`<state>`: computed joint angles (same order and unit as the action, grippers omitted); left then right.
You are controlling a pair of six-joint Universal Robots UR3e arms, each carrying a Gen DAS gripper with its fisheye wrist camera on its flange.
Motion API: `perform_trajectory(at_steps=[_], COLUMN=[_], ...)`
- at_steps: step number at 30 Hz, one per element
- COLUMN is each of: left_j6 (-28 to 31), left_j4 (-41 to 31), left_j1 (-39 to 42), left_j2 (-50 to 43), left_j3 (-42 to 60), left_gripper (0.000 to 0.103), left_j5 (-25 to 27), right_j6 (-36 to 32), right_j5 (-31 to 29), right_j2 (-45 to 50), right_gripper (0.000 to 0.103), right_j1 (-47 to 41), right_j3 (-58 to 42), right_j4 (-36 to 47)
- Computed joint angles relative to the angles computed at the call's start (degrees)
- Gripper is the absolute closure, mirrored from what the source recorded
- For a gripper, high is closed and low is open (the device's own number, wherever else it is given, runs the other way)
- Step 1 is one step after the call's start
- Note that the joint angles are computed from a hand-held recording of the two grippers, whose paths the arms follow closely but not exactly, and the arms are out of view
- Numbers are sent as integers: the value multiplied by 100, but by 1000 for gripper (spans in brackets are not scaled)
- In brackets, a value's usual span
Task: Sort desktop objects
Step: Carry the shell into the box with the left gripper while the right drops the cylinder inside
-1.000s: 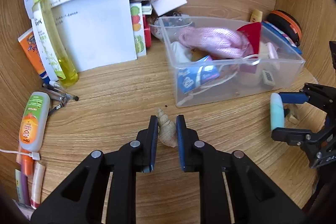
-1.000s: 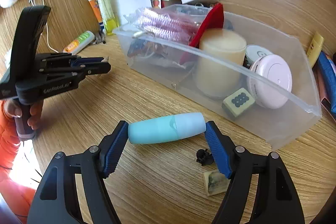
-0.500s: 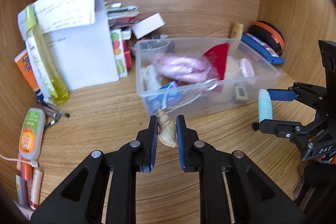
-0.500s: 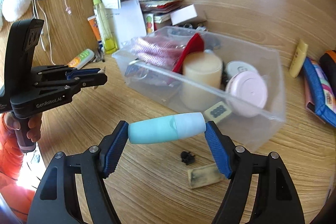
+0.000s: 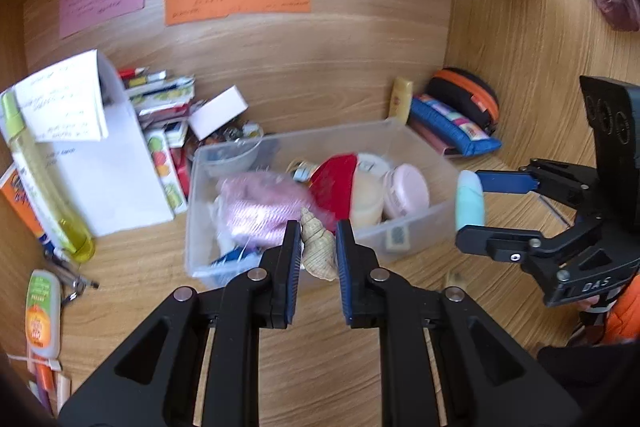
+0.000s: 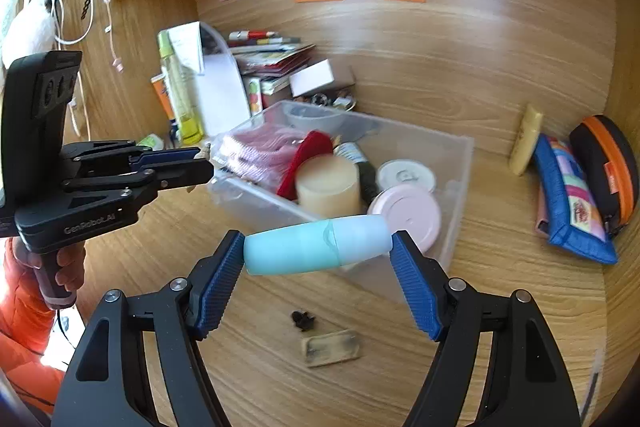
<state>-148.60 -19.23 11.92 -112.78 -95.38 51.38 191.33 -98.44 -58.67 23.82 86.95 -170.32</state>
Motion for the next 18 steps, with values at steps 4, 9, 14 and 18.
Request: perform_trajectory(at_steps=[4, 9, 14, 18], left_j6=[-109, -207, -249, -272], left_j4=[-107, -307, -612, -857], left_j1=[-69, -150, -275, -402], left_j2=[-133, -442, -794, -1107], left_j3=[319, 875, 1546, 2112], left_gripper=[87, 87, 87, 86], left_j5=[-100, -122, -62, 106], right_j6=[-61, -209, -331, -410], right_j5=[-20, 16, 136, 224], right_j2=[-101, -80, 112, 398], right_gripper=[32, 32, 32, 32], right_j1=[-100, -243, -433, -567], right_j3=[43, -158, -623, -1198], right_j4=[-52, 13, 262, 649])
